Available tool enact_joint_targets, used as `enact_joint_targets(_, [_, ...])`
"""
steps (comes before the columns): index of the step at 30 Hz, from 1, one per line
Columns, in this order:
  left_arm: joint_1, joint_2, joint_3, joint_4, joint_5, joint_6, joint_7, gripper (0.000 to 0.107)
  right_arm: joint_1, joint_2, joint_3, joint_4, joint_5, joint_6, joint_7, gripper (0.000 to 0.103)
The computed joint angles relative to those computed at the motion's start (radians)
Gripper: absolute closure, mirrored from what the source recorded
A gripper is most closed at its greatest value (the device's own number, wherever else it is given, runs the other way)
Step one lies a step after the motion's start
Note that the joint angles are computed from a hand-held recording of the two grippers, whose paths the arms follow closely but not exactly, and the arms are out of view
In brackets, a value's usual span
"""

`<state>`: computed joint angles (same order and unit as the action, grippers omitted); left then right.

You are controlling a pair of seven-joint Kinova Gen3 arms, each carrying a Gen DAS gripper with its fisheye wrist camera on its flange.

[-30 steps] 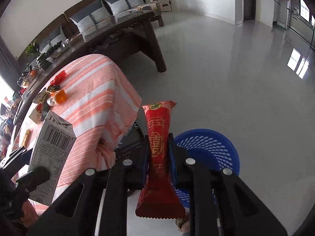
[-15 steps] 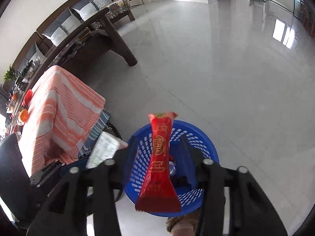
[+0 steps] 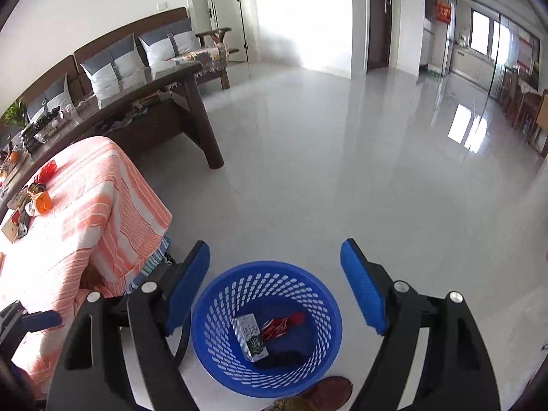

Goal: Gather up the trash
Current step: 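Move both open tools back over the table, then grasp the clear cartoon-print plastic box with the right tool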

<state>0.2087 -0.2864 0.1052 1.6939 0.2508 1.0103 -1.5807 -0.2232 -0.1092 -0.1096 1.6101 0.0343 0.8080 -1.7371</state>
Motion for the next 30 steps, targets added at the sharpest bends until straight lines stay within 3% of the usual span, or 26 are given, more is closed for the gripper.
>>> enact_joint_targets(2, [-0.006, -0.085, -0.030, 0.029, -0.013, 0.047, -0.015, 0.013, 0.028, -0.050, -0.092, 0.053, 0.081, -0.081, -0.059, 0.008])
enact_joint_targets(5, [-0.035, -0.202, -0.092, 0.068, -0.041, 0.115, -0.040, 0.013, 0.058, -0.086, -0.231, 0.108, 0.203, -0.160, -0.142, 0.006])
enact_joint_targets(8, [-0.086, -0.306, -0.157, 0.071, -0.086, 0.205, -0.049, 0.013, -0.025, -0.074, -0.292, 0.106, 0.292, -0.124, -0.236, 0.006])
enact_joint_targets(11, [-0.126, -0.397, -0.273, 0.043, -0.141, 0.310, -0.084, 0.013, -0.101, -0.035, -0.356, 0.051, 0.271, -0.030, -0.268, 0.006])
enact_joint_targets(16, [-0.207, -0.457, -0.487, -0.065, -0.288, 0.435, -0.139, 0.013, -0.329, 0.030, -0.329, -0.037, 0.072, 0.015, -0.173, 0.006])
enact_joint_targets(20, [-0.214, -0.434, -0.614, -0.133, -0.358, 0.493, -0.184, 0.013, -0.498, 0.140, -0.332, -0.207, -0.050, 0.116, -0.065, 0.006])
enact_joint_targets(22, [-0.215, -0.419, -0.635, -0.136, -0.382, 0.495, -0.207, 0.013, -0.590, 0.218, -0.338, -0.299, -0.032, 0.151, -0.045, 0.006])
enact_joint_targets(25, [-0.215, -0.410, -0.661, -0.123, -0.388, 0.487, -0.233, 0.013, -0.729, 0.327, -0.326, -0.438, 0.083, 0.235, -0.045, 0.005])
enact_joint_targets(28, [-0.196, -0.374, -0.697, -0.133, -0.361, 0.484, -0.248, 0.013, -0.867, 0.435, -0.255, -0.577, 0.166, 0.357, -0.034, 0.005])
enact_joint_targets(30, [-0.168, -0.350, -0.737, -0.155, -0.336, 0.485, -0.270, 0.013, -0.903, 0.489, -0.210, -0.656, 0.157, 0.438, -0.017, 0.006])
